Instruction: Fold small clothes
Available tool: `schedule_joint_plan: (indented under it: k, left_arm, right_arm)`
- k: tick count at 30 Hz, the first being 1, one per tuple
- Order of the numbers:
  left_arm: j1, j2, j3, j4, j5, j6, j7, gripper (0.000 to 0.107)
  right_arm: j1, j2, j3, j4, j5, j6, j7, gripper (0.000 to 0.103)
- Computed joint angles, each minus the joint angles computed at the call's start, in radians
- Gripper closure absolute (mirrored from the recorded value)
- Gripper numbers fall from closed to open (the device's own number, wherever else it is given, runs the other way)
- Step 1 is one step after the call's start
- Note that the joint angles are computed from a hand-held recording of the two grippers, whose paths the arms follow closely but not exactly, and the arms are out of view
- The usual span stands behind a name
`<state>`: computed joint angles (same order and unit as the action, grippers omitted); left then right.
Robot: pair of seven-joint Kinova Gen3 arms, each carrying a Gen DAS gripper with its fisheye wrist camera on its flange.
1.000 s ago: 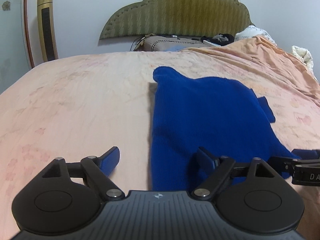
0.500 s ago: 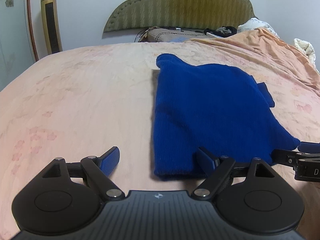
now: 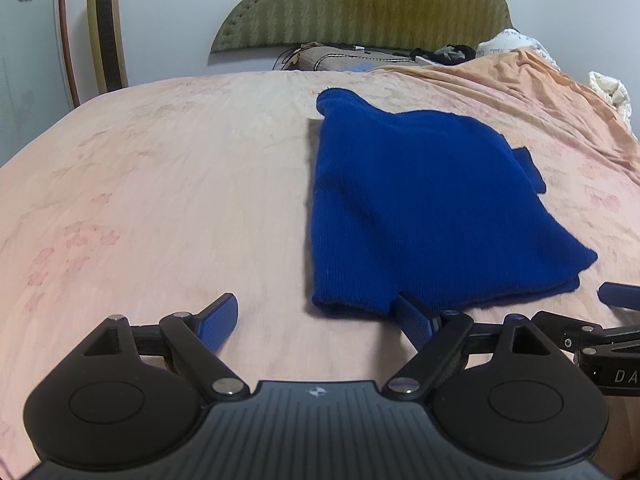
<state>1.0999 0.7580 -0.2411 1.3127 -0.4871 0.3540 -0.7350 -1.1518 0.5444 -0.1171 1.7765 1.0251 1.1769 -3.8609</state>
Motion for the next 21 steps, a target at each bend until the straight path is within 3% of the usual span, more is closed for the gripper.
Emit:
schedule_joint_plan:
  k: [9, 21]
  left_arm:
    - [0.059, -0.002, -0.05, 0.03, -0.045, 0.013, 0.063, 0.015]
    - [0.062, -0.009, -0.046, 0.048, -0.085, 0.011, 0.108, 0.014]
  right_arm:
    - [-0.021, 0.023, 0.001, -0.041, -0.031, 0.038, 0.045, 0.0]
    - [-0.046, 0.031, 0.003, -0.052, -0.041, 0.071, 0.049, 0.0]
